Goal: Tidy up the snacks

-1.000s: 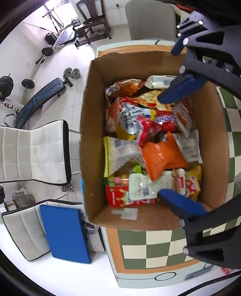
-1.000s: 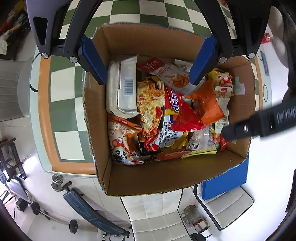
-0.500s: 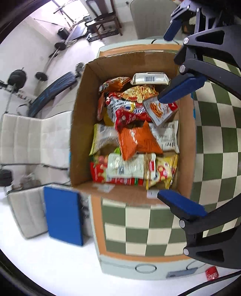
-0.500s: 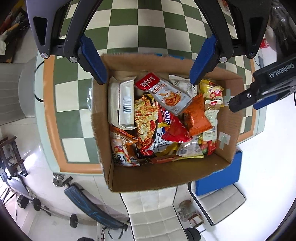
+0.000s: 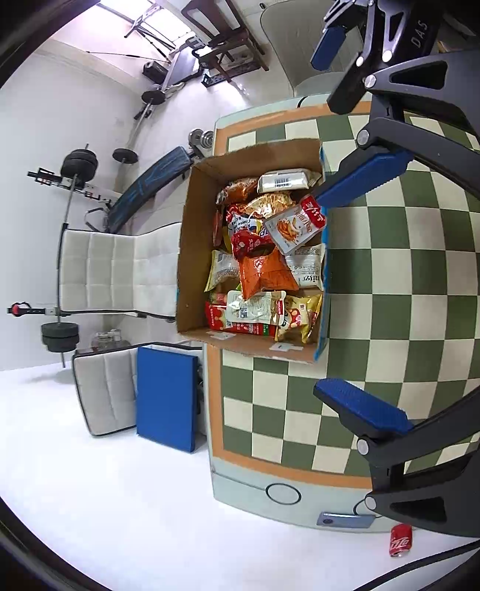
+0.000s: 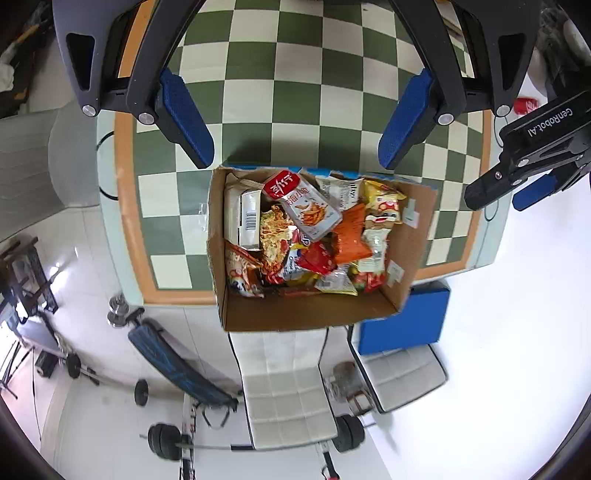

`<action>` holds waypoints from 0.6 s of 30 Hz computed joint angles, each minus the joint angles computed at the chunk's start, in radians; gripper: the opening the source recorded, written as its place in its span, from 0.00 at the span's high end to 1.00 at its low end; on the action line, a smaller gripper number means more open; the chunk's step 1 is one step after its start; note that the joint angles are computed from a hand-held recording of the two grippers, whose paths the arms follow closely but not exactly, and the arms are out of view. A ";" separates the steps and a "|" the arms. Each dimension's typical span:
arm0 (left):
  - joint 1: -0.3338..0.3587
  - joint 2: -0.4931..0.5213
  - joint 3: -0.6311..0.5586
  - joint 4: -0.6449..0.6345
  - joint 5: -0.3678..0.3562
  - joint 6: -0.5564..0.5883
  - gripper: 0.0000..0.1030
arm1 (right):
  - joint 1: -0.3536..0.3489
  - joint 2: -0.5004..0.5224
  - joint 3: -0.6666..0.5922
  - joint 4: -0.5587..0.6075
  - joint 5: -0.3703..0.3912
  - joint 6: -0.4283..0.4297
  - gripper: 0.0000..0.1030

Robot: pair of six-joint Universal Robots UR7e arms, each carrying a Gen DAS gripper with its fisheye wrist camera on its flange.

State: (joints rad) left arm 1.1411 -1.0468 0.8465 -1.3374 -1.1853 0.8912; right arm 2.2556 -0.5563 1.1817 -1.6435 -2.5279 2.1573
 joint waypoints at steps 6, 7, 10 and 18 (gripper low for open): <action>0.007 -0.026 -0.075 0.060 -0.041 0.028 0.08 | 0.071 0.094 -0.212 0.262 -0.027 0.139 0.10; 0.008 -0.032 -0.078 0.065 -0.043 0.033 0.08 | 0.082 0.117 -0.262 0.326 -0.025 0.173 0.10; 0.012 -0.032 -0.124 0.113 -0.057 0.041 0.08 | 0.106 0.177 -0.391 0.475 -0.019 0.240 0.10; 0.020 -0.017 -0.253 0.236 -0.085 0.038 0.08 | 0.169 0.377 -0.805 0.806 -0.001 0.349 0.10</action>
